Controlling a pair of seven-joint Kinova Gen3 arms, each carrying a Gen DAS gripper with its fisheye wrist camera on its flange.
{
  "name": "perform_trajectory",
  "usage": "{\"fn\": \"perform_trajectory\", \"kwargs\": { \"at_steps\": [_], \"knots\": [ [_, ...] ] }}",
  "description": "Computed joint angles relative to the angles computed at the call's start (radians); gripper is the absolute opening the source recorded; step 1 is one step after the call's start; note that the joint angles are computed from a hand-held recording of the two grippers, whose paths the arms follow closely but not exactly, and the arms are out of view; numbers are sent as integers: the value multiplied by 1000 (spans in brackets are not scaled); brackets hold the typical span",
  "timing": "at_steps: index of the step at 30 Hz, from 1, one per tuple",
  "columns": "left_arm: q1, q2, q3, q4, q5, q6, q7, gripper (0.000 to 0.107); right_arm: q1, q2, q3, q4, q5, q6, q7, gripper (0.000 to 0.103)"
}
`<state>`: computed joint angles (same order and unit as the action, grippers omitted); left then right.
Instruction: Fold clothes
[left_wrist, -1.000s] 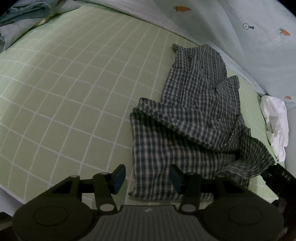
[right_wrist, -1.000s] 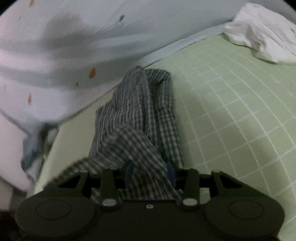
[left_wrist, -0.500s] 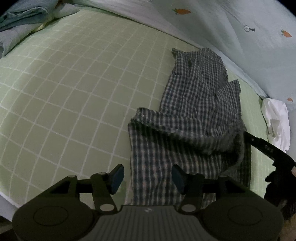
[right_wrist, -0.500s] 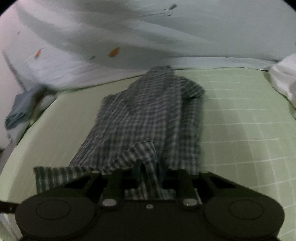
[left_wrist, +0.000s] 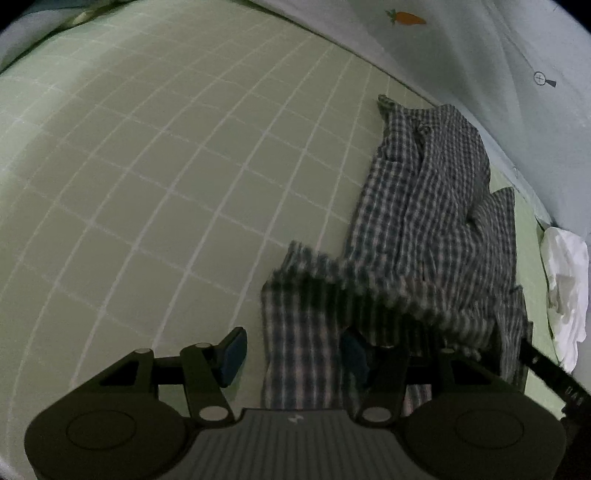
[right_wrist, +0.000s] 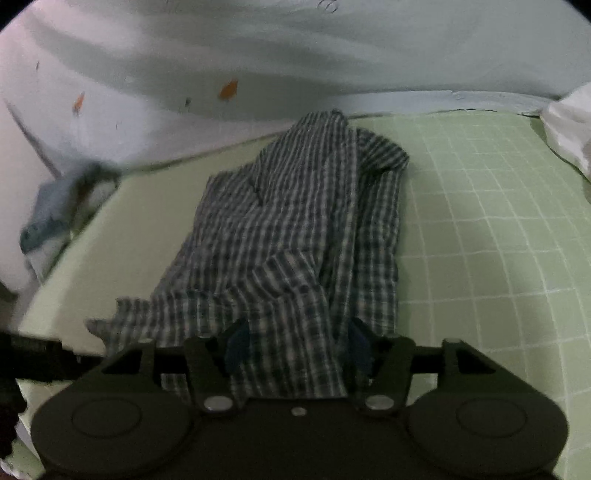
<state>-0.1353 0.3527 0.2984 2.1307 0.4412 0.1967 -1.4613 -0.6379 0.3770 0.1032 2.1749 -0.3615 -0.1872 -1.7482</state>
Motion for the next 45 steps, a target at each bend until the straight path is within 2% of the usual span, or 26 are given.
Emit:
{"fn": "perform_trajectory", "kwargs": {
  "at_steps": [1, 3, 5, 7, 8, 13, 14, 19, 21, 23, 25, 28, 30, 31, 32, 33, 34, 35, 36, 37, 38, 39, 40, 42, 45],
  "knots": [
    [-21, 6, 25, 6, 15, -25, -10, 58, 25, 4, -26, -2, 13, -3, -12, 26],
    [-50, 18, 59, 15, 33, -64, -12, 51, 22, 4, -27, 3, 13, -13, -22, 10],
    [-112, 40, 123, 13, 17, -69, -13, 2, -45, -3, 26, 24, -31, -39, 9, 6],
    [-189, 66, 211, 16, -34, -86, -47, 1, -116, -15, 75, 52, -103, -75, 52, 3],
    [-206, 67, 234, 26, -61, -107, -39, 0, -131, -24, 76, 72, -132, -105, 57, 2],
    [-240, -5, 273, 74, -232, -164, 146, 0, -68, -73, -44, 168, -181, -268, 1, 2],
    [-266, -30, 302, 86, -273, -175, 186, 0, -60, -84, -62, 187, -191, -300, -7, 2],
    [-462, -160, 527, 127, -476, -232, 354, 0, -16, -153, -150, 281, -231, -448, -57, 2],
    [-475, -197, 551, 129, -557, -277, 412, 0, -16, -170, -172, 306, -277, -503, -40, 2],
    [-416, -195, 502, 115, -639, -322, 481, 0, -11, -176, -190, 316, -332, -541, -18, 2],
    [-324, -178, 414, 89, -720, -345, 542, 0, 21, -167, -206, 320, -337, -557, -38, 2],
    [-185, -105, 294, 8, -745, -263, 549, 1, 120, -122, -245, 299, -285, -527, -84, 2],
    [-92, -63, 206, -46, -680, -182, 494, 3, 165, -96, -260, 254, -316, -450, -42, 5],
    [-46, -43, 159, -73, -641, -141, 464, 3, 159, -81, -247, 227, -356, -409, -1, 9],
    [-5, -34, 113, -93, -600, -105, 432, 9, 135, -73, -216, 204, -397, -368, 39, 10],
    [33, -29, 67, -103, -560, -84, 400, 12, 96, -65, -169, 183, -437, -328, 80, 17],
    [71, -23, 21, -114, -519, -63, 368, 22, 49, -65, -123, 172, -478, -302, 121, 28],
    [92, -16, -11, -125, -478, -41, 330, 33, 3, -64, -82, 166, -519, -293, 161, 34],
    [95, -13, -23, -129, -438, -26, 289, 38, -43, -65, -51, 165, -559, -300, 202, 49],
    [81, -10, -17, -130, -399, -16, 249, 46, -90, -66, -21, 162, -600, -306, 243, 58],
    [52, -4, 7, -135, -367, 2, 208, 54, -136, -65, 17, 156, -641, -296, 283, 62],
    [37, 3, 19, -144, -330, 24, 167, 57, -163, -67, 43, 146, -681, -269, 324, 69],
    [19, 14, 33, -147, -294, 34, 127, 62, -172, -69, 50, 137, -719, -245, 365, 76],
    [30, 36, 16, -159, -220, 62, 51, 62, -135, -61, 11, 118, -771, -214, 425, 79],
    [142, 72, -95, -211, -192, 140, 26, 62, -62, -16, -61, 79, -826, -189, 473, 79]
  ]
}}
